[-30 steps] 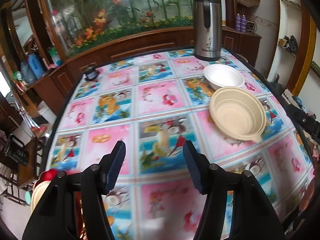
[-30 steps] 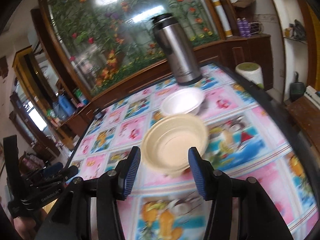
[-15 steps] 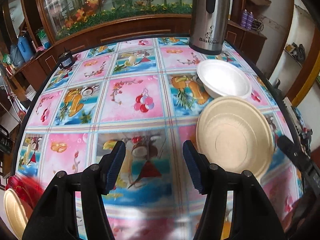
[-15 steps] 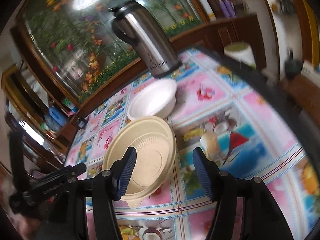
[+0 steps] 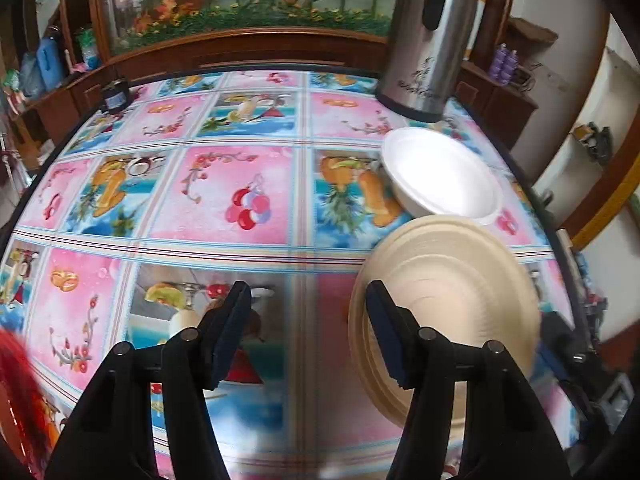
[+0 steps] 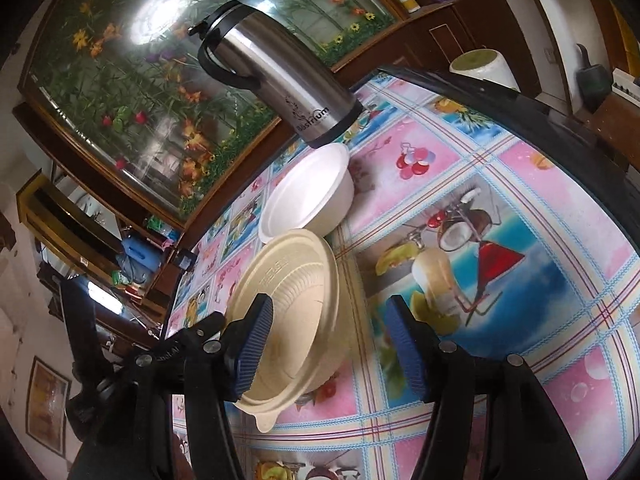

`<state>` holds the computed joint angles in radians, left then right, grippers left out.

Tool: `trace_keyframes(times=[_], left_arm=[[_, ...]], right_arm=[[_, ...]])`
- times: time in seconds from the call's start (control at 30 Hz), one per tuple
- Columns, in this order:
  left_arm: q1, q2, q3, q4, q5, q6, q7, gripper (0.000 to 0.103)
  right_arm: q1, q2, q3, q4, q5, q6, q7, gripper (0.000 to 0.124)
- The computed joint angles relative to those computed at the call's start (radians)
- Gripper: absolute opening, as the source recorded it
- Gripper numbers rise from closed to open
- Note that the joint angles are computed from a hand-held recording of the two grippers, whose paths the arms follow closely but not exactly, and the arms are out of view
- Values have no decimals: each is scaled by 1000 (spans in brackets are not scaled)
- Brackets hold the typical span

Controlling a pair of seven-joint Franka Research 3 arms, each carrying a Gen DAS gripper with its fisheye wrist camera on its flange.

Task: Organize plates and bowls
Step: 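Close both grippers on the rim of the second beige bowl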

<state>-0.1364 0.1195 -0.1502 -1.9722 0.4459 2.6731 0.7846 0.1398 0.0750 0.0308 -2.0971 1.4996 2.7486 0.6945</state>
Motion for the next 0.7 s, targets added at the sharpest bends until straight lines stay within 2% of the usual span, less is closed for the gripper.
trace_keyframes(times=[0.13, 0.37, 0.5, 0.7], left_arm=[[-7, -7, -1, -8, 35, 5, 1, 58], [-1, 1, -3, -19, -9, 31, 29, 58], [-11, -8, 4, -31, 52, 49, -11, 58], [-7, -2, -6, -34, 15, 58, 34, 58]], right_arm=[[5, 11, 5, 8, -21, 8, 9, 62], [11, 19, 14, 12, -46, 34, 20, 62], [16, 26, 19, 15, -71, 46, 26, 62], [24, 31, 27, 14, -74, 89, 8, 62]])
